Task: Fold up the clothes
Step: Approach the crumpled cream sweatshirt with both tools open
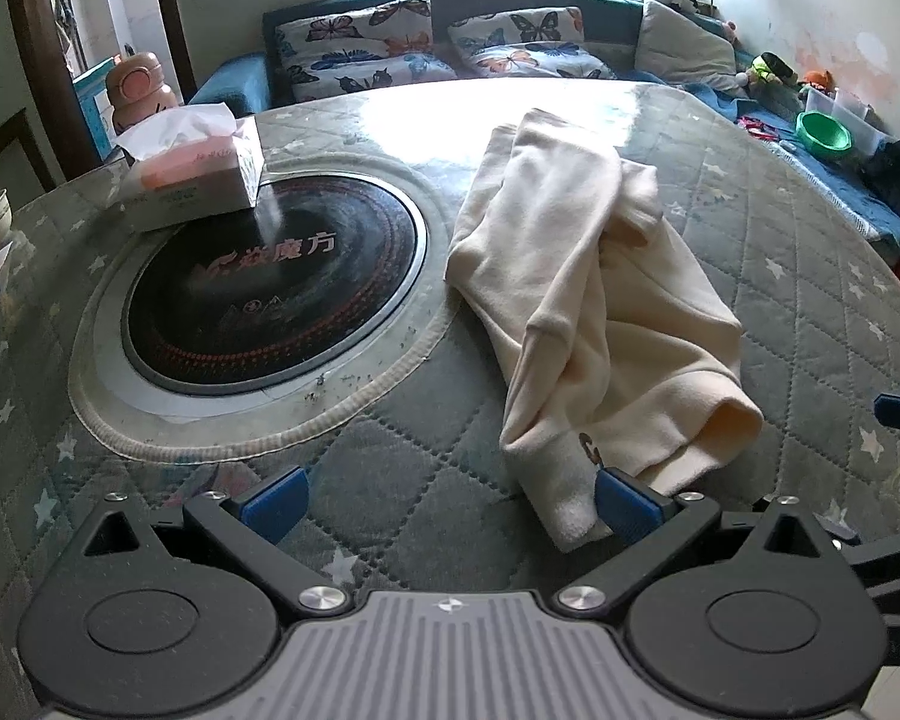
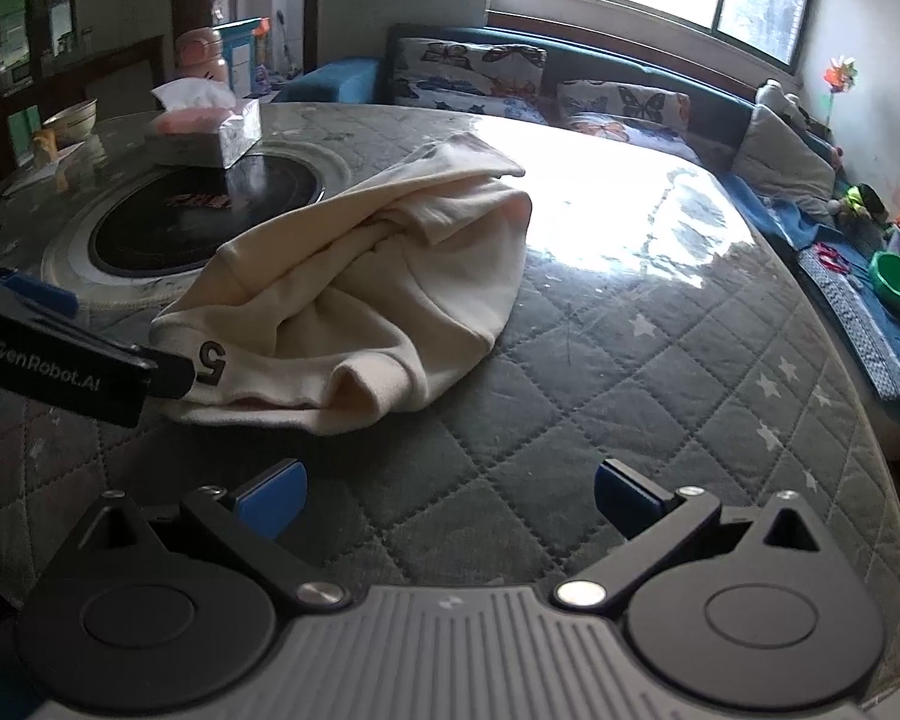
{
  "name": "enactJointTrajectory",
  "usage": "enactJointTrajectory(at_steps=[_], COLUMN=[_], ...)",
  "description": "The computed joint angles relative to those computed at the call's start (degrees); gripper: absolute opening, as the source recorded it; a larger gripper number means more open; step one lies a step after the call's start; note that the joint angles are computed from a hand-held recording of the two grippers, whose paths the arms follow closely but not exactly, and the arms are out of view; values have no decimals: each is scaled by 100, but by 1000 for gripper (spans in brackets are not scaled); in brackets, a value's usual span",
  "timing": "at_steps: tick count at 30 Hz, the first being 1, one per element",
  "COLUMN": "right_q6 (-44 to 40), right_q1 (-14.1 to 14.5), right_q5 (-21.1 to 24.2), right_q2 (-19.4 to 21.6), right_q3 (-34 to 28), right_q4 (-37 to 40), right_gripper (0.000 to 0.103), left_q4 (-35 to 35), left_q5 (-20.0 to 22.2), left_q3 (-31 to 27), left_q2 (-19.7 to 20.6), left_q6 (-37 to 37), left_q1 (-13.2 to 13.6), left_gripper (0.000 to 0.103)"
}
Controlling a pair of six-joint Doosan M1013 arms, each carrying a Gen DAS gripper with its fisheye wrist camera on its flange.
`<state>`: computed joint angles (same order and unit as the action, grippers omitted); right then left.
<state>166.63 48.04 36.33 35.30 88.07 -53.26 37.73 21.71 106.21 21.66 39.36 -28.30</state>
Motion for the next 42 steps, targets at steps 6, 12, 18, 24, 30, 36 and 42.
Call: enactJointTrajectory(at_steps=[6, 12, 18, 24, 30, 36, 42], right_q6=[437, 711, 899, 1076, 1144, 1064, 981], right_q1=[40, 101, 106, 104, 86, 60, 15], right_q5=[121, 310, 307, 317, 281, 189, 159], right_q2=[-6, 11, 6, -16, -15, -13, 10], right_q3=[-25, -42, 1, 45, 58, 48, 5], right_q4=[-37, -97, -67, -159, -178, -188, -177], right_gripper=[103, 103, 103, 103, 103, 103, 103], left_q4=[92, 221, 273, 170, 176, 58, -67], left_q5=[29, 33, 8, 60, 71, 78, 71], left_q3=[32, 68, 114, 117, 83, 40, -21], left_q2=[-26, -72, -102, -90, -74, -48, -1], left_q6=[-86, -246, -434, -314, -288, -171, 13], left_q1=[-14, -36, -62, -94, -90, -72, -51], left_gripper=[103, 103, 103, 103, 103, 103, 103])
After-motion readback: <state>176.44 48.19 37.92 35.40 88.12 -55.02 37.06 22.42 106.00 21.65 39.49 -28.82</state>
